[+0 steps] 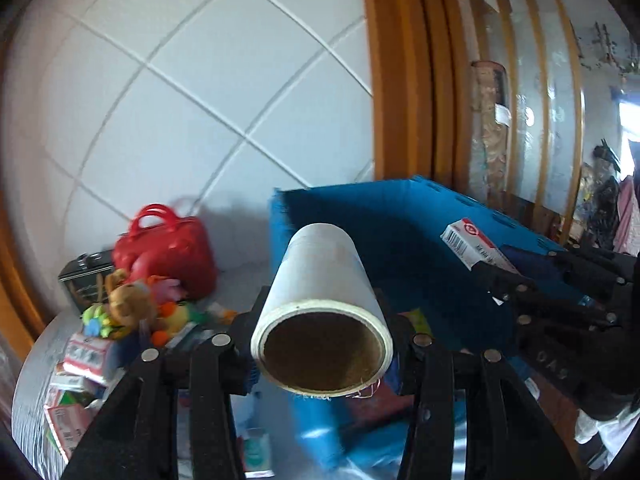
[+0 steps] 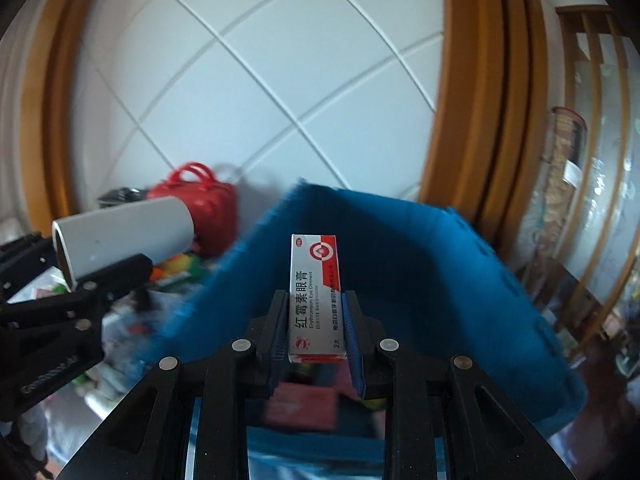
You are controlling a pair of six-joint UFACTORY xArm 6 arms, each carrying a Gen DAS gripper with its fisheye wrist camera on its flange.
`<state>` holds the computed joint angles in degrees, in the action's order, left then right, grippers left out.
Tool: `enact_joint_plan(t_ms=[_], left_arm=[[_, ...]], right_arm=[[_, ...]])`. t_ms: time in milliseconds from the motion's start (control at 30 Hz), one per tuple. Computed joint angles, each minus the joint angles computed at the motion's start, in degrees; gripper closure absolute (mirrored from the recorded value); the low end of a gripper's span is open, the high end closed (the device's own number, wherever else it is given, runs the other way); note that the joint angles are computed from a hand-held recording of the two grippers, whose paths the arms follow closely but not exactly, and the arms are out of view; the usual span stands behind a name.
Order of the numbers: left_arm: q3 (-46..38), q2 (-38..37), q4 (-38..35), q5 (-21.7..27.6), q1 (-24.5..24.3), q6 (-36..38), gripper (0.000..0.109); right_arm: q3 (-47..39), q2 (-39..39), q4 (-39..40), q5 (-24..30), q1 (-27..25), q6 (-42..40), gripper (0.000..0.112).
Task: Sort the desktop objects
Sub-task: 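Lift the roll and ointment box and carry both over the blue bin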
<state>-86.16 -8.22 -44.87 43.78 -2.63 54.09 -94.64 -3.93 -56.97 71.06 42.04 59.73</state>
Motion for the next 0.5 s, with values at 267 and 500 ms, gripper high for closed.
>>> enact_joint_plan(t_ms=[267, 500], left_arm=[[-6.8, 6.6, 25.3, -0.9, -16.2, -23.8, 0.063], [-9.5, 10.0, 37.1, 0.9, -21.5, -34.0, 0.063]], right_arm=[[8.5, -7.9, 8.8, -1.5, -13.2, -13.0, 0.086], [13.2, -10.7, 15.3, -3.2, -19.3, -20.9, 0.086]])
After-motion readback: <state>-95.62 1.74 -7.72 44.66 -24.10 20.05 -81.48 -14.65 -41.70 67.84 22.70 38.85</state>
